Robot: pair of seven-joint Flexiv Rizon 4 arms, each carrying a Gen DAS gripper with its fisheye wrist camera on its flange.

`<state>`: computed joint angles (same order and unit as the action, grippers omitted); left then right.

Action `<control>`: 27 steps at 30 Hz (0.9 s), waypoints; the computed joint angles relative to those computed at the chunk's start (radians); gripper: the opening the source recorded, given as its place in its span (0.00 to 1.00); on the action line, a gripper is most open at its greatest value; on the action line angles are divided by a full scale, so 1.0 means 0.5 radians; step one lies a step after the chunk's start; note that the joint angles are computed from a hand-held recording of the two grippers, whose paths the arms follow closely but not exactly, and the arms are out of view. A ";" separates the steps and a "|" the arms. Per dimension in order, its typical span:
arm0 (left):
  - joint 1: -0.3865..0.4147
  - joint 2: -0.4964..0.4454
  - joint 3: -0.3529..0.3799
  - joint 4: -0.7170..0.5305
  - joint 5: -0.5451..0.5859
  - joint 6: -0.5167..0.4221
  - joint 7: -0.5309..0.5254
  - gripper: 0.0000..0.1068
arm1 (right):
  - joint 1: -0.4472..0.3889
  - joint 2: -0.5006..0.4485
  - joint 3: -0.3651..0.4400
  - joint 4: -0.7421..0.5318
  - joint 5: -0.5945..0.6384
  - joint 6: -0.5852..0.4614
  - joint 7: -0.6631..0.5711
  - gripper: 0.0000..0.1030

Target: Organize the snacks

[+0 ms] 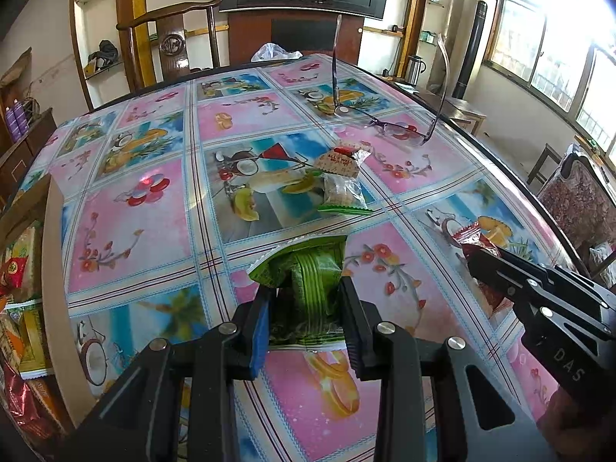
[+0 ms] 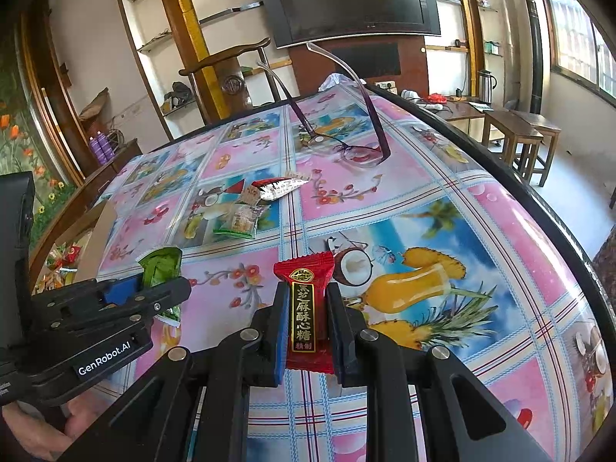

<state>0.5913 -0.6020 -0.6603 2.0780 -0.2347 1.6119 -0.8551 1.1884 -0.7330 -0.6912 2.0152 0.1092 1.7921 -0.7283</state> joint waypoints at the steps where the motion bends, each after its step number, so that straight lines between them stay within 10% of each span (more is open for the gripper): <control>1: 0.005 -0.004 -0.008 0.001 0.000 0.005 0.001 0.29 | 0.002 -0.001 -0.003 0.000 0.001 0.000 0.001 0.18; 27: 0.031 -0.001 -0.033 0.008 0.016 0.008 -0.013 0.29 | 0.036 -0.019 -0.063 -0.006 -0.012 -0.018 -0.004 0.18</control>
